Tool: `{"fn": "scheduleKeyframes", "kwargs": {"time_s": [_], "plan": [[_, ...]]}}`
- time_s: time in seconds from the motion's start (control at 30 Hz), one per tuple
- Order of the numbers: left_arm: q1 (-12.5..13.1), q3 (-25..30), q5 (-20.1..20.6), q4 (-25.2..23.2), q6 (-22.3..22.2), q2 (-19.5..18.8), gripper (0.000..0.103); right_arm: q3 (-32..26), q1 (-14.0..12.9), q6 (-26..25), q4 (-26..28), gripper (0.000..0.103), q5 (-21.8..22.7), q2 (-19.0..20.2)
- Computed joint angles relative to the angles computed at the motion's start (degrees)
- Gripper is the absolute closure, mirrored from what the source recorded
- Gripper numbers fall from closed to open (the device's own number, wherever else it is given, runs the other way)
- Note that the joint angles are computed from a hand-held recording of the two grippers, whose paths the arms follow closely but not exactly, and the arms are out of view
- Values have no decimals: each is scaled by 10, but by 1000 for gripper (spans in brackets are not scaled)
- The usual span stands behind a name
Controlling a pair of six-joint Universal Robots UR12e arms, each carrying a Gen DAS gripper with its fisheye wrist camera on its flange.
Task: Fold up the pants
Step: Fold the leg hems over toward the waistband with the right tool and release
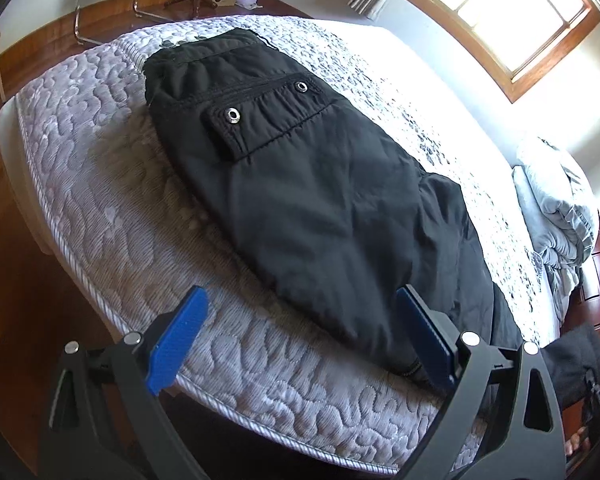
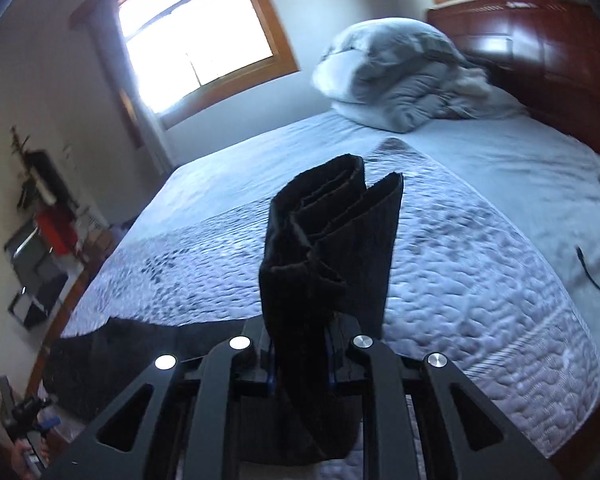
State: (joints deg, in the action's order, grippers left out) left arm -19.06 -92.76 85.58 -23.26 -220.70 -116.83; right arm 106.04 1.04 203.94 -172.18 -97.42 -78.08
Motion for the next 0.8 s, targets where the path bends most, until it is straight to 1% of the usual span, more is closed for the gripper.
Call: {"fn": "scheduleKeyframes", "kwargs": {"time_s": [0.13, 0.4, 0.63, 0.8], "plan": [[2, -6, -3, 6, -5, 4, 9, -26, 23, -37, 17, 86, -1, 18], [2, -11, -4, 13, 0, 12, 9, -60, 49, -77, 35, 86, 30, 43], [1, -12, -13, 19, -9, 12, 9, -95, 71, -113, 76, 86, 67, 77], [1, -16, -11, 21, -13, 14, 9, -115, 87, -141, 115, 86, 66, 99]]}}
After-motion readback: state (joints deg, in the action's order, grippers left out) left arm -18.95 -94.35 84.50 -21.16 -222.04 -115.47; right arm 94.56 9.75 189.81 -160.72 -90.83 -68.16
